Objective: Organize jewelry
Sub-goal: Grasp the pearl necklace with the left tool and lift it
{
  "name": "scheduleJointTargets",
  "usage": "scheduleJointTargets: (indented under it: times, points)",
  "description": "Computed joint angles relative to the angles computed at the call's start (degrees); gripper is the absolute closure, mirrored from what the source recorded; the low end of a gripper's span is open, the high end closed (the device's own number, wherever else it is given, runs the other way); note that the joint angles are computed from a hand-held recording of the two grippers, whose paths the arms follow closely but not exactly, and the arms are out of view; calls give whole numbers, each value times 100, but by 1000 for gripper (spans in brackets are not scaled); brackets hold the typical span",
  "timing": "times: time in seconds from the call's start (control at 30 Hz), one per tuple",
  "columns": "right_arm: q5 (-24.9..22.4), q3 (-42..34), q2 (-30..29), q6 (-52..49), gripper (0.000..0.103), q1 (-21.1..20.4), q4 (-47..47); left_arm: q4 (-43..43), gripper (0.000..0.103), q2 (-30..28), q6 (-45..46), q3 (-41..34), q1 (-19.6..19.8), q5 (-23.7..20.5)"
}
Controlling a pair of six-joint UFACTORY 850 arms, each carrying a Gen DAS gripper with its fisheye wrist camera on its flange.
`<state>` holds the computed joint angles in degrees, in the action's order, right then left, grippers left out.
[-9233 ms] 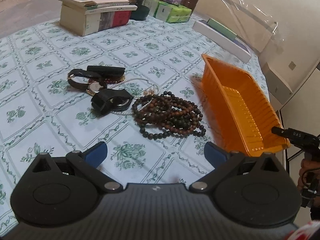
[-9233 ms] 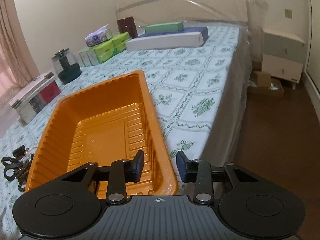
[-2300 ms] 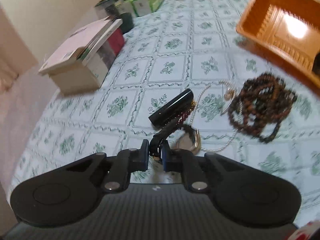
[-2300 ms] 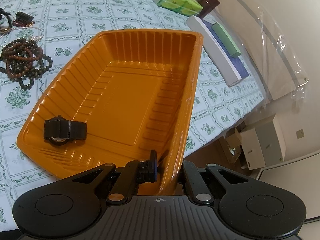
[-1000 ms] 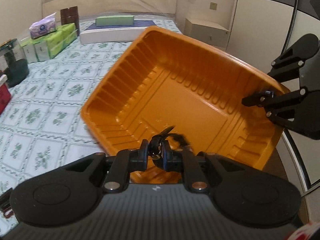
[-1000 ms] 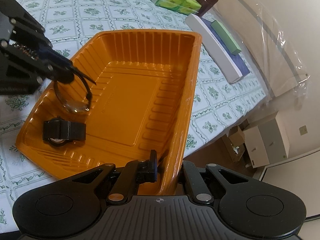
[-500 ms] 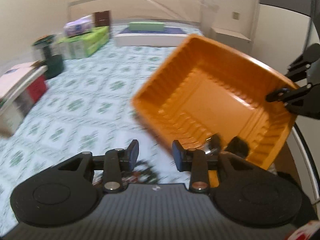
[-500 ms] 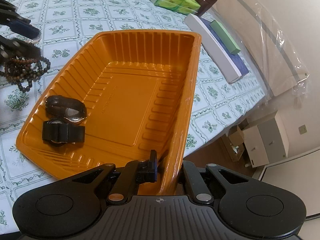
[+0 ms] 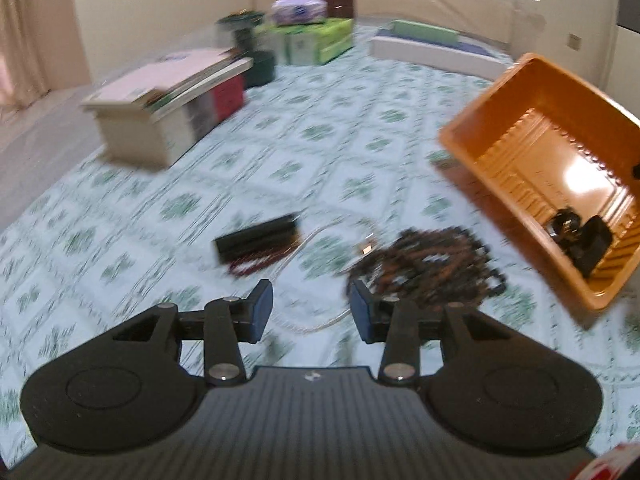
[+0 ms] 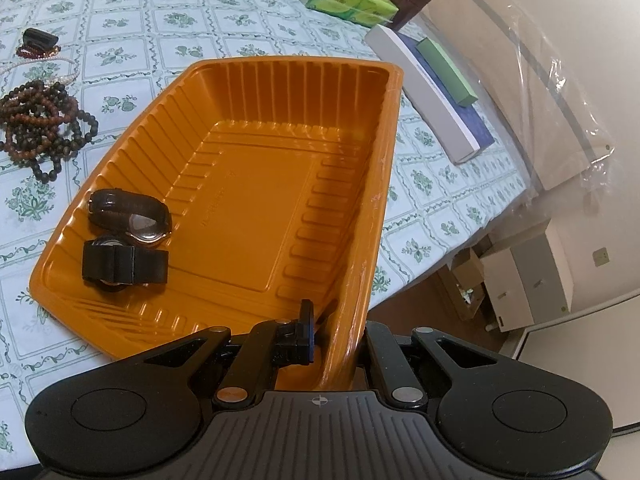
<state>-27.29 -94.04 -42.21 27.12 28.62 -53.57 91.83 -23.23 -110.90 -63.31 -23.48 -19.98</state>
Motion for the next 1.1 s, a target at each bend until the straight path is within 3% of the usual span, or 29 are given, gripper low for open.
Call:
scheduleJointTargets:
  times: [0.27, 0.6, 0.7, 0.83, 0.93, 1.1]
  points:
    - [-47, -21, -16, 3, 97, 15, -4, 130, 64, 9, -294, 271, 56, 37]
    - [-109, -47, -32, -21, 97, 25, 20, 314, 65, -458, -495, -155, 221, -38]
    - [-127, -48, -33, -23, 97, 29, 27, 156, 75, -584, -302, -296, 323, 74]
    - [-143, -47, -34, -9, 97, 24, 23, 141, 81, -680, -221, -384, 403, 211]
    - [-160, -68, -50, 4, 97, 25, 24, -42, 101, -702, 90, -438, 412, 295]
    - [-158, -68, -53, 30, 97, 20, 14, -707, 101, -629, 1199, -493, 351, 202]
